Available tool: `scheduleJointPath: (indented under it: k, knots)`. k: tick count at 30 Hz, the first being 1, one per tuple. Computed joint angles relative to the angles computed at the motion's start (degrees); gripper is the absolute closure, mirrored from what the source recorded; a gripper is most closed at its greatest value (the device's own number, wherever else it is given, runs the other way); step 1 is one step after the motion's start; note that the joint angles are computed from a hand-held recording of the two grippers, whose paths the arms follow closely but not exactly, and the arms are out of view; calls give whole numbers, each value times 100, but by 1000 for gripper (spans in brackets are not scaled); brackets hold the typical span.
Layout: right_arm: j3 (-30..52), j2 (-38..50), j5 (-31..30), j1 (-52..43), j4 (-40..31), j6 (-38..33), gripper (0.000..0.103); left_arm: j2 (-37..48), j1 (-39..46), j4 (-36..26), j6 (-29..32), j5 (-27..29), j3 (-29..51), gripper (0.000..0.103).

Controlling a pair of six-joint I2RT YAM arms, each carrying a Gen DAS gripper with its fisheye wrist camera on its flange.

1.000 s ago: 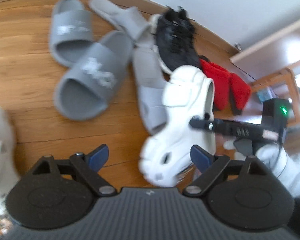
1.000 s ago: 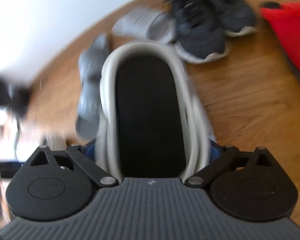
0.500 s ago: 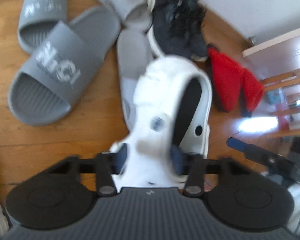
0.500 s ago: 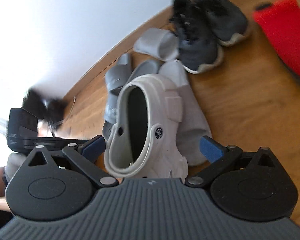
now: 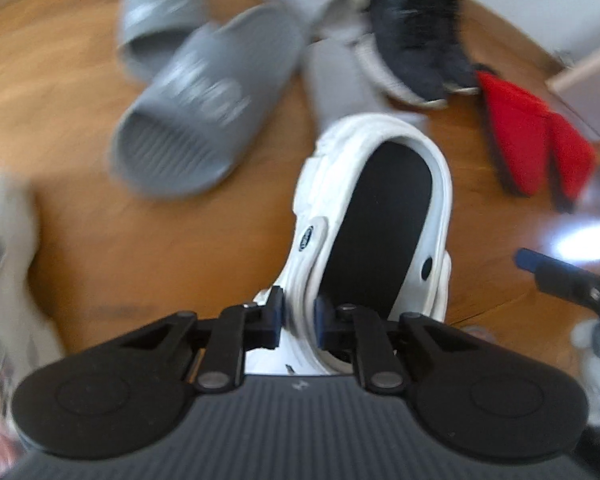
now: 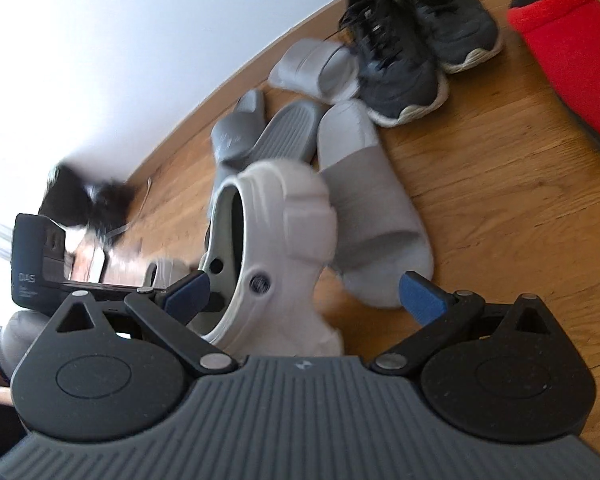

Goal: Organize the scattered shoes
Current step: 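Lower both white Crocs side by side onto the floor and open both grippers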

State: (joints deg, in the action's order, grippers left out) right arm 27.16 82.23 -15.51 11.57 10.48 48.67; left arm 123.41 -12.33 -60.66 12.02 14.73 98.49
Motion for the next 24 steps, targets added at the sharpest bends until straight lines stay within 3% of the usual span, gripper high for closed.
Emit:
scheduleJointPath:
  k: [5, 9, 12, 15, 18, 20, 24]
  knots:
    - [824, 539, -80, 536, -666, -248, 1, 490, 394, -527, -138, 577, 554, 76]
    - [1964, 1124, -263, 855, -1794, -383, 1, 344, 835, -906, 948, 1019, 1059, 41]
    - [3153, 2119, -744, 1028, -2698, 85, 1, 282, 1394, -1168, 1942, 959, 1438, 39]
    - [4514, 3231, -877, 1304, -3685, 350, 1, -123, 1840, -407, 2356, 453, 918, 36]
    - [5561, 4145, -552, 1633, -4270, 549, 0, -89, 2107, -116, 2262, 161, 871, 33]
    - [6428, 4845, -97, 1877, -4864, 724, 0, 255, 2320, -453, 2114, 238, 1412, 33]
    - [6732, 5228, 176, 2055, -5039, 763, 0, 946, 2760, -1027, 1925, 355, 2543, 30]
